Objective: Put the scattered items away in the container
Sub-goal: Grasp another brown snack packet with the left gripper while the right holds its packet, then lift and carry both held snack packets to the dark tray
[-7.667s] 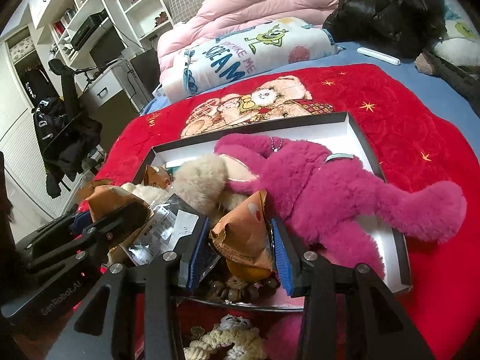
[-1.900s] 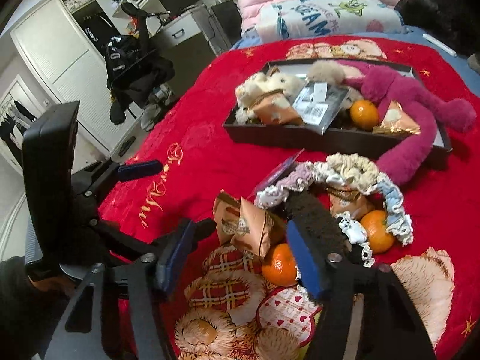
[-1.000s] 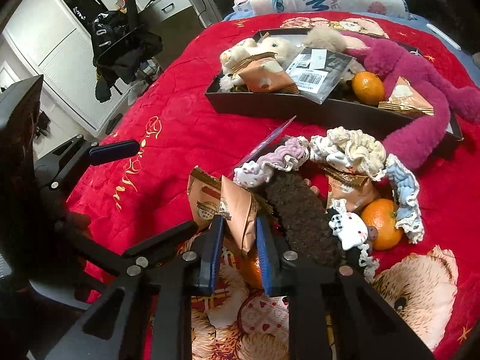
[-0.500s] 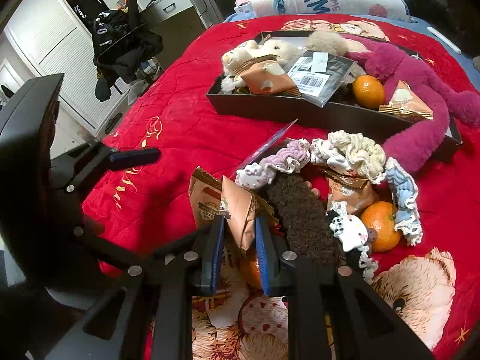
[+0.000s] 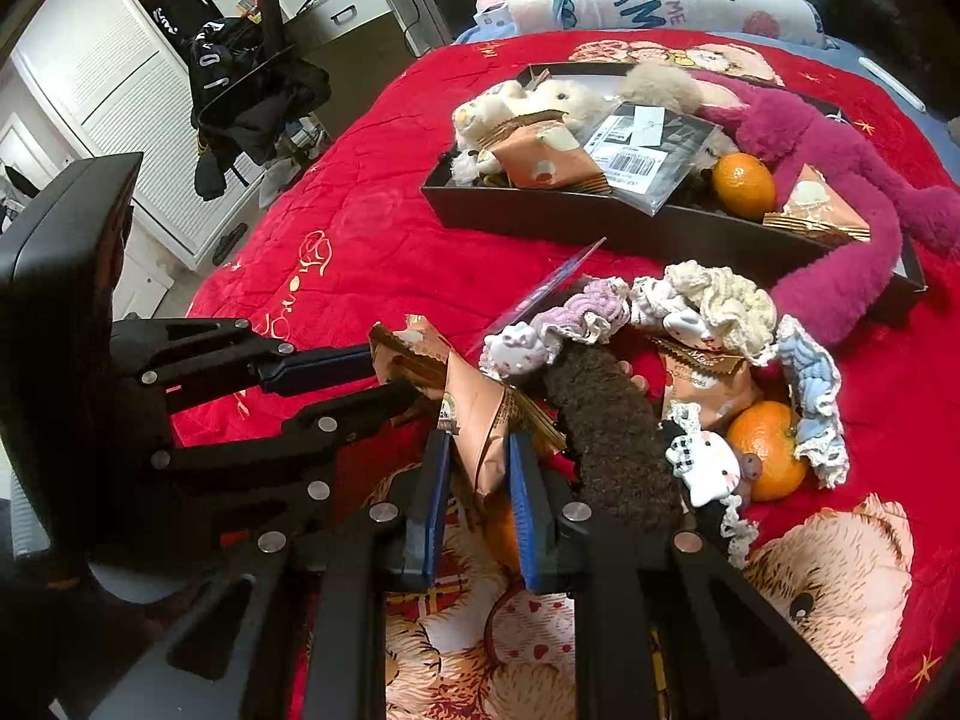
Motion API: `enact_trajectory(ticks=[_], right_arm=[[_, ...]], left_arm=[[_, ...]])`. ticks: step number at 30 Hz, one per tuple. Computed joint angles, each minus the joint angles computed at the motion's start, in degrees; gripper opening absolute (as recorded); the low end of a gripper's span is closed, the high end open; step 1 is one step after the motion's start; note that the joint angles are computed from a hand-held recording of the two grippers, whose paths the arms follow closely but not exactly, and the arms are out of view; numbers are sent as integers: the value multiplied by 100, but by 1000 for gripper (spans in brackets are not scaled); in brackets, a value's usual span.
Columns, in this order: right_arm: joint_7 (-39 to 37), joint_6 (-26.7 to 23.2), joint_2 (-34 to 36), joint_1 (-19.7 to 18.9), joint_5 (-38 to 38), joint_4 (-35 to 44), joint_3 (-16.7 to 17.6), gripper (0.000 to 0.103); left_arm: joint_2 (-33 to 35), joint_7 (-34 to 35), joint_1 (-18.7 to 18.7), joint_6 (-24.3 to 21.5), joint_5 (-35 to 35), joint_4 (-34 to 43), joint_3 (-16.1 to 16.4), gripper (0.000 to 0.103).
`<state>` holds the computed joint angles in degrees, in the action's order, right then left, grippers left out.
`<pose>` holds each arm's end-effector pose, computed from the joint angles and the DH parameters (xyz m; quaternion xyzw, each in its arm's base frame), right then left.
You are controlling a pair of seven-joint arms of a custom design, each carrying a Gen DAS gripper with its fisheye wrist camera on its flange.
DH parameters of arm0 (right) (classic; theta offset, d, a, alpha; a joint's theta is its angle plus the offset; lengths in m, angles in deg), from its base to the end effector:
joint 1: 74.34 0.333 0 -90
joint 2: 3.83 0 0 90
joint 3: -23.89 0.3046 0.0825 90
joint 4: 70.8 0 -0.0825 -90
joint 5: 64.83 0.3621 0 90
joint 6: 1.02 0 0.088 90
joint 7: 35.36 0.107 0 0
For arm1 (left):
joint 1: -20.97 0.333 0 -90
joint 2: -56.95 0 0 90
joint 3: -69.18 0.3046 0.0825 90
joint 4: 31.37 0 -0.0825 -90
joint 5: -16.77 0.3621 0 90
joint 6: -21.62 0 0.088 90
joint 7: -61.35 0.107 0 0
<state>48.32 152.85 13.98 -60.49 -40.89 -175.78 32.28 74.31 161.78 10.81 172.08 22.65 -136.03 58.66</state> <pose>0.6093 0.2259 0.4239 -0.7229 0.6201 -0.0307 0.3033 0.6092 -0.2214 0.4279 -0.4531 0.8560 -0.1842 0.1672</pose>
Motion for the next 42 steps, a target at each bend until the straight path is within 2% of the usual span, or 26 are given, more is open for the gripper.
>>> enact_trajectory(ticks=[15, 21, 25, 34, 42], right_arm=[[3, 168, -133, 61, -60, -116, -8, 18], [19, 425, -263, 103, -107, -224, -13, 18], [124, 612, -340, 175, -331, -247, -75, 17], [433, 1333, -582, 171, -673, -381, -141, 15], [402, 1480, -694, 78, -565, -437, -88, 15]], left_arm=[[-351, -190, -1, 448, 223, -378, 56, 16], [-429, -264, 12, 706, 176, -383, 41, 16], [-548, -216, 58, 1160, 33, -491, -11, 16], [-624, -458, 58, 1866, -85, -576, 12, 15], [-651, -489, 133, 1929, -360, -570, -38, 15]])
